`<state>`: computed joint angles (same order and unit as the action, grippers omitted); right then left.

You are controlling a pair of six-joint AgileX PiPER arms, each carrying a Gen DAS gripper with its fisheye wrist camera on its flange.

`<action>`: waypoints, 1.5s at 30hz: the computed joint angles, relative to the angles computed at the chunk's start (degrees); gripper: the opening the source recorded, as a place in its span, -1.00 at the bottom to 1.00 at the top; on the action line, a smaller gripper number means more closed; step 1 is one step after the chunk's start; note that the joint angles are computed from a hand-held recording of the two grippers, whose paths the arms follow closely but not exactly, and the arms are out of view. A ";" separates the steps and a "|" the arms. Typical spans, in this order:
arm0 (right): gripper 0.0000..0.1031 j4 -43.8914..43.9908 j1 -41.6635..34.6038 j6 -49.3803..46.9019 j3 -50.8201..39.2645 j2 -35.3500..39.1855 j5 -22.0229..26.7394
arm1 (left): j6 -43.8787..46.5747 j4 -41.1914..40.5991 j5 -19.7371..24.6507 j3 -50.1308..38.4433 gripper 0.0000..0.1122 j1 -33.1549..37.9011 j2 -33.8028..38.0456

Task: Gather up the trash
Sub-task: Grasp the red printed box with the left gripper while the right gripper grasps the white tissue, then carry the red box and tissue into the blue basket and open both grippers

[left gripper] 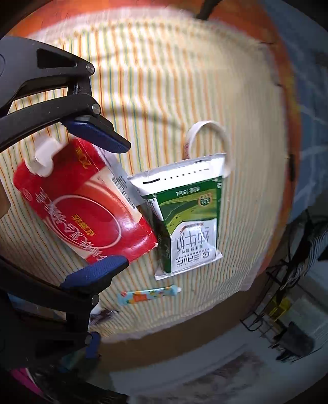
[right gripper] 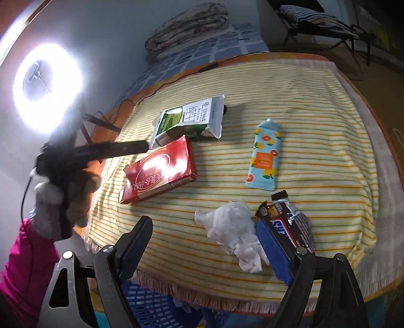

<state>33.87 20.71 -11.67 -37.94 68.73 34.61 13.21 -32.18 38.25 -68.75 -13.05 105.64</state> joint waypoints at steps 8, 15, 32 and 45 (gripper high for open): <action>0.68 4.00 -4.31 -6.20 -0.56 -0.14 2.81 | 0.32 0.41 1.79 5.91 0.51 -3.64 -3.95; 0.68 5.95 -7.80 -10.94 0.39 -0.45 5.13 | -24.21 26.35 2.72 5.04 0.52 -17.34 -6.60; 0.14 1.53 -2.21 -15.11 0.71 4.02 3.88 | -36.20 36.59 0.65 12.85 0.56 -19.91 -11.32; -0.33 -24.15 8.67 9.11 -2.39 13.01 -5.63 | -35.08 33.30 -0.91 29.43 0.55 -15.77 -28.74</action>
